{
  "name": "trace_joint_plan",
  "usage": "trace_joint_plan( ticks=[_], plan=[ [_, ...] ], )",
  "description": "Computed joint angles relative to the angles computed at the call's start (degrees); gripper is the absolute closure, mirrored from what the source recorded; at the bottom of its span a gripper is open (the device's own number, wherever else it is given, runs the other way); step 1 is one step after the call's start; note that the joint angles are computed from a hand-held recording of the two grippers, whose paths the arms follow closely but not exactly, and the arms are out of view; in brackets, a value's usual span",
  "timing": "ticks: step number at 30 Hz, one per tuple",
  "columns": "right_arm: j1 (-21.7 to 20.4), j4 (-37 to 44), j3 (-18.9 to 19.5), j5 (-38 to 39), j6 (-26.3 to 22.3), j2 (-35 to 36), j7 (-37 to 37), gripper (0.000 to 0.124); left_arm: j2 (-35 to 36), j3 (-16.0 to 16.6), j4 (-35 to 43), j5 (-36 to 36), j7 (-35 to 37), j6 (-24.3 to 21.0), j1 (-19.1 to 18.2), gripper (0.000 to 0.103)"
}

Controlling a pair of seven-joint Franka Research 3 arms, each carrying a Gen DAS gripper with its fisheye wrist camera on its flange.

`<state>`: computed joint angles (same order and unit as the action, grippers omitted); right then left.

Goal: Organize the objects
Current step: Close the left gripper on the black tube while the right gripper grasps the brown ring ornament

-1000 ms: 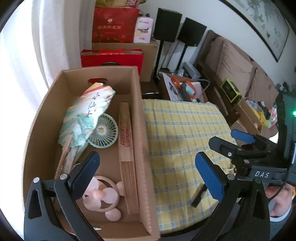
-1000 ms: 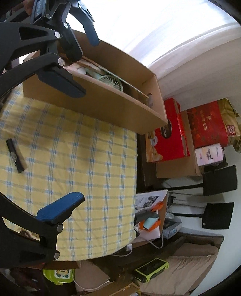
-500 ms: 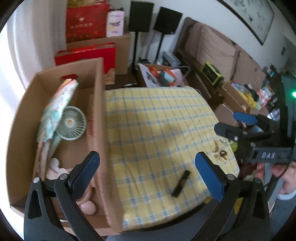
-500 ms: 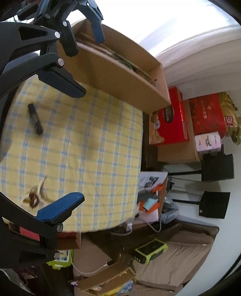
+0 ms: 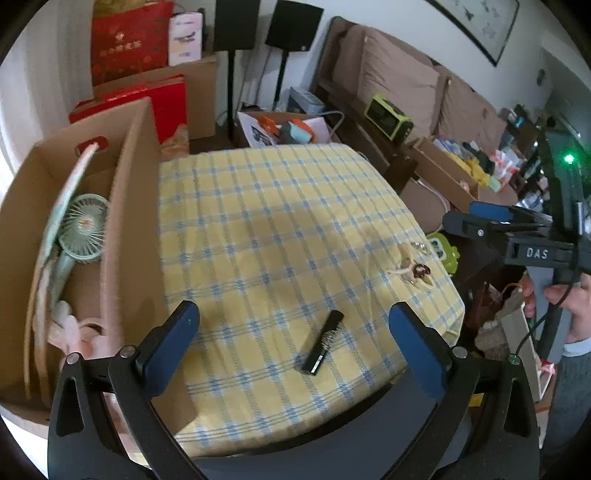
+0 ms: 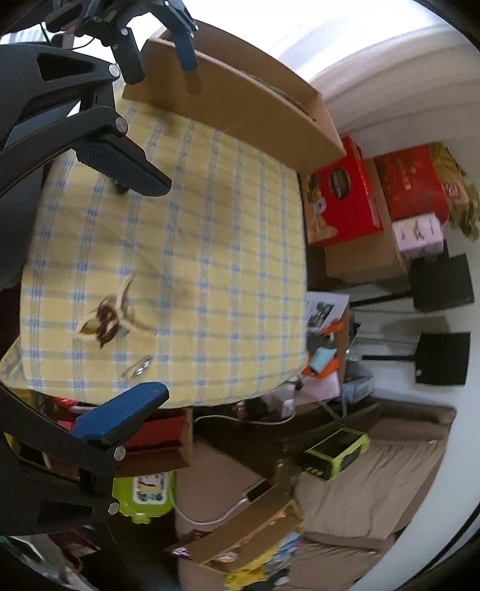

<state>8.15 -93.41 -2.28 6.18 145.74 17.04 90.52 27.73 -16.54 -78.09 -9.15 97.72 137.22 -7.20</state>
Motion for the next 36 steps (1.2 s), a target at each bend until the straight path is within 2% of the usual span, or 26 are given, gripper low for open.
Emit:
trace_joint_plan(
  ticks=[4,8,12,15,25,27,34,36],
  plan=[
    [-0.60,-2.60,-0.49,0.02,-0.06,-0.73,0.33,0.039,0.29,-0.46,-0.91,0.33,1.02,-0.29,-0.55,0.009],
    [-1.59,-4.19,-0.23,1.97,-0.82,-0.94,0.09,0.057,1.41,-0.33,-0.48,1.92,1.13,-1.71,-2.01,0.022],
    [-1.93,-5.38,-0.08,2.84,-1.00,-0.80,-0.34,0.066,2.96,-0.20,0.52,3.34,1.35,-2.67,-3.15,0.035],
    [-1.94,-5.73,-0.09,3.08,-1.33,-0.32,-0.45,0.069,4.78,0.18,2.44,4.75,1.06,-4.16,-3.99,0.042],
    [-1.45,-4.63,-0.56,2.80,-1.29,2.51,1.17,0.075,9.43,1.13,7.27,7.69,-0.83,-7.34,-5.51,0.047],
    [-1.14,-4.25,-0.74,1.99,-1.09,3.06,1.61,0.077,9.99,1.22,7.82,8.24,-0.84,-7.77,-5.71,0.055],
    [-0.26,-3.05,-1.30,-0.58,-1.54,4.51,3.13,0.077,11.08,1.26,8.95,9.26,-0.54,-8.24,-6.22,0.060],
    [-0.08,-2.86,-1.43,-1.23,-1.56,4.79,3.49,0.077,11.05,1.20,8.81,9.41,-0.21,-7.92,-6.18,0.067]
  ],
)
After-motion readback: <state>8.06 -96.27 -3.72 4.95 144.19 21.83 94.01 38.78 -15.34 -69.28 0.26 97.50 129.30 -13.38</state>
